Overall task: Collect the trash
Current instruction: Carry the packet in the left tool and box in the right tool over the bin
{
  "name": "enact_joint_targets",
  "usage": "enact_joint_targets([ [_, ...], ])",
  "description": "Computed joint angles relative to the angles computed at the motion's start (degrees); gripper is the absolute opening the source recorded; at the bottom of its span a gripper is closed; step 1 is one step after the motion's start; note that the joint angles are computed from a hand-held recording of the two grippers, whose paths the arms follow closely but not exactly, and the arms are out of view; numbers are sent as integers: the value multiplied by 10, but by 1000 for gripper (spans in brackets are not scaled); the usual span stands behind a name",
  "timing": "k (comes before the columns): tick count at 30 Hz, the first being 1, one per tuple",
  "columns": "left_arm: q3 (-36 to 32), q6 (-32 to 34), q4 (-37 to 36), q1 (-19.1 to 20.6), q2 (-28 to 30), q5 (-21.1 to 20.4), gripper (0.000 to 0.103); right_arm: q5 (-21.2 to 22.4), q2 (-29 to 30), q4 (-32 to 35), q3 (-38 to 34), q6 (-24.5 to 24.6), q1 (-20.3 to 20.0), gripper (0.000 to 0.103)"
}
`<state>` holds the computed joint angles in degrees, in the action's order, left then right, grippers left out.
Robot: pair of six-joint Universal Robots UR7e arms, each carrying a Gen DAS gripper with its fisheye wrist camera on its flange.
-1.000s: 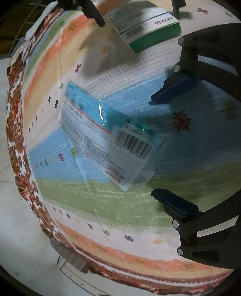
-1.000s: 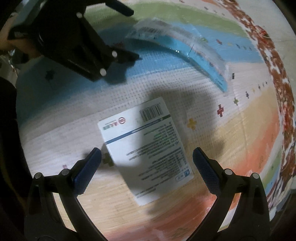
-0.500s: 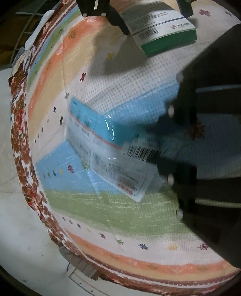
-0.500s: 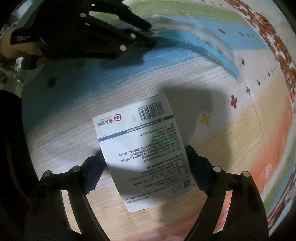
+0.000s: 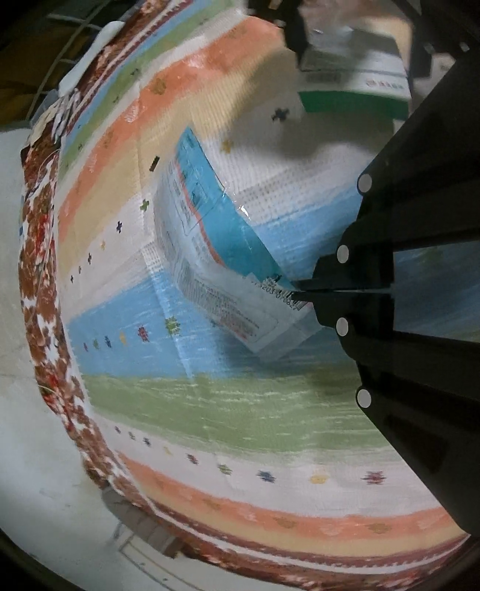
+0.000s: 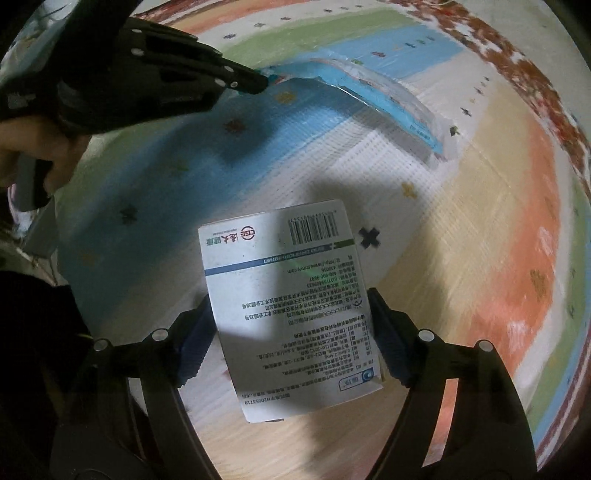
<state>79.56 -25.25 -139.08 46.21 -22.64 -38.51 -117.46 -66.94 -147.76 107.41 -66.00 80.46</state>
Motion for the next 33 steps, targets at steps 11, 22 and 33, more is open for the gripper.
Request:
enact_joint_targets([
  [11,69,-163,41,-38,-80,-78,0,7,-91,-36,68,100,0,73],
  [22,168,-248,-2,-86,-144,-137,0,36,-181,-41,113,163,11,73],
  [33,244,-281,-57,-149,-179,-176,0,81,-284,-35,174,167,6,73],
])
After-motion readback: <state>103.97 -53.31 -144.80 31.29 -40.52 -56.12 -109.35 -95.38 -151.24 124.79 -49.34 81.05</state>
